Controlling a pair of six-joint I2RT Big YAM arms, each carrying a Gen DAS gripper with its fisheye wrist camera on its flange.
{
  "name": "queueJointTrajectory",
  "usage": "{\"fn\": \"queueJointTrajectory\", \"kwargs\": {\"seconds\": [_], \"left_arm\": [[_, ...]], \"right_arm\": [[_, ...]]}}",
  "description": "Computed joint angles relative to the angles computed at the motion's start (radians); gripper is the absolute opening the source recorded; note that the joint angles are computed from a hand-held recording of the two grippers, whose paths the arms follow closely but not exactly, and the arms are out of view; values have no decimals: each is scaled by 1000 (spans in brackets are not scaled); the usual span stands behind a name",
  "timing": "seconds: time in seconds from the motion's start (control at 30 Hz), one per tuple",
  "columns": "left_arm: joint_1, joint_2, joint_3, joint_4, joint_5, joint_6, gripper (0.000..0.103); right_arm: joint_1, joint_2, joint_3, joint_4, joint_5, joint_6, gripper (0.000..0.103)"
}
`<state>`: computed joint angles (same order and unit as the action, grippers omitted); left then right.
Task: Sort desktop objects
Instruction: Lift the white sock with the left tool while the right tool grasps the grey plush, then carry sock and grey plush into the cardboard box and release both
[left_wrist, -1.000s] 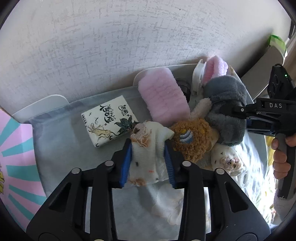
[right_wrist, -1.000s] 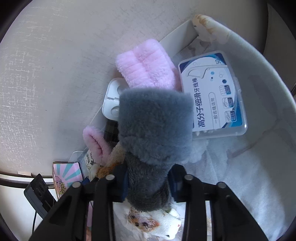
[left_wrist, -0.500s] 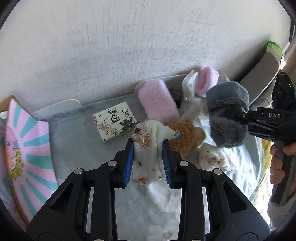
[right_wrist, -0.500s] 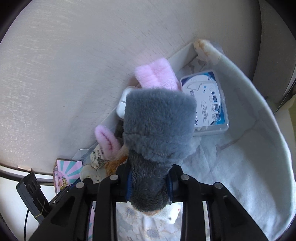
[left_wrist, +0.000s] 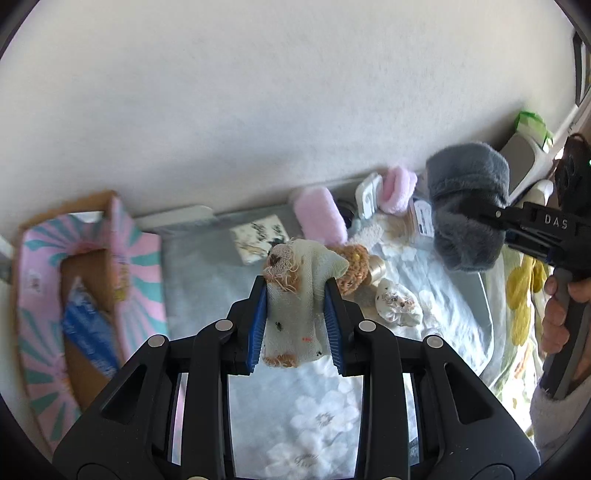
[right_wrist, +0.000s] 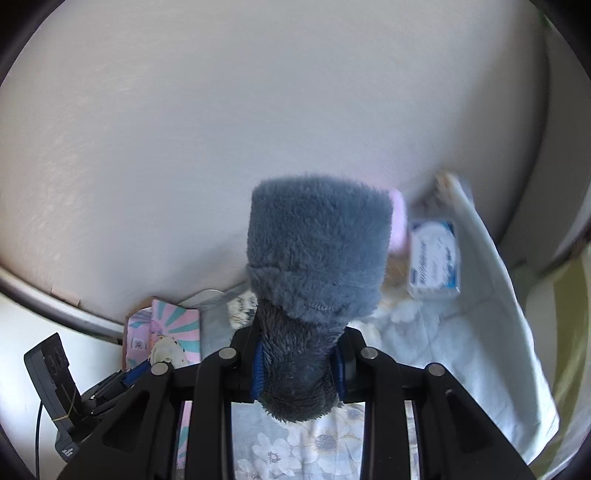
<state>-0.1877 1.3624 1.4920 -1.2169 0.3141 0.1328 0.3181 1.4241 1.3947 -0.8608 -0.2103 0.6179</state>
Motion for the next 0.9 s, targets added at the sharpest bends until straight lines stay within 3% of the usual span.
{"fn": "queueJointTrajectory", "kwargs": {"seconds": [0.4, 0.6, 0.9], "left_arm": [[167, -73, 7, -20, -16, -5, 26], [265, -113, -35, -18, -22, -12, 26], [398, -144, -99, -27, -36, -6, 26]], "right_arm": [[133, 99, 211, -58, 6, -145, 27], [224, 209, 336, -85, -19, -189, 27], [339, 399, 564, -186, -61, -295, 27]]}}
